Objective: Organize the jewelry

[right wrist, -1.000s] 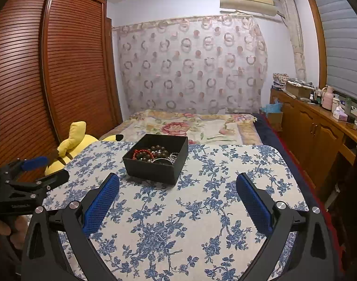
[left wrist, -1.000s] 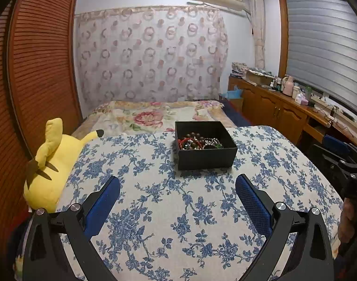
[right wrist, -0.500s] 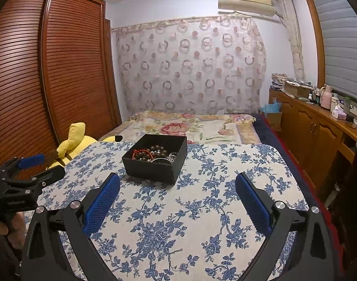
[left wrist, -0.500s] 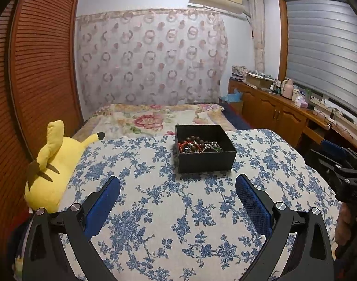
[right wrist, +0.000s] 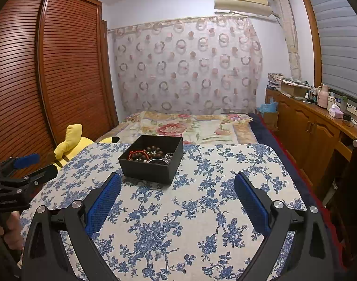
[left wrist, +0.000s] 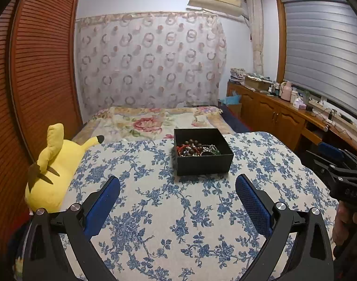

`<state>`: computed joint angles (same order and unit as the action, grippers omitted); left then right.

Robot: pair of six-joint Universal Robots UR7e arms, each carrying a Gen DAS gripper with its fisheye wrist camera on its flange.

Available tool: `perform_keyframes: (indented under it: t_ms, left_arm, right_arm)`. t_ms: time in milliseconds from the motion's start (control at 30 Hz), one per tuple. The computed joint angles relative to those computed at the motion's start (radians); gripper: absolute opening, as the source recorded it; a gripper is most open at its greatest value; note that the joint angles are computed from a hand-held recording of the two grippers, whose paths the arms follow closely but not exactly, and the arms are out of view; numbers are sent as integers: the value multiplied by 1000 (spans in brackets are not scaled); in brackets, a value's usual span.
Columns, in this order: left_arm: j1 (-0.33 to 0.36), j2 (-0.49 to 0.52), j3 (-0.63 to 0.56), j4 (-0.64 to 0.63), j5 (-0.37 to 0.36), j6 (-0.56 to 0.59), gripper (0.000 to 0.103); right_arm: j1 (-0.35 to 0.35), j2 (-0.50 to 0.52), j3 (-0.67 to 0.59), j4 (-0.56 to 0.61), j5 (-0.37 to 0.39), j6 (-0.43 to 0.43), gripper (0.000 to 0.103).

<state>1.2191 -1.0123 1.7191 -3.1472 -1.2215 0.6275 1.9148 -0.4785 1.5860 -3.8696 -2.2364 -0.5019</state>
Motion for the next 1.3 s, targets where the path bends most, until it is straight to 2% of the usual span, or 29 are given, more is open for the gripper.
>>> perform_keyframes:
  t_ms: [1300]
  left_arm:
    - [-5, -9, 13, -17, 1, 4, 95]
  right_arm:
    - [-1, 1, 3, -6, 5, -1, 98]
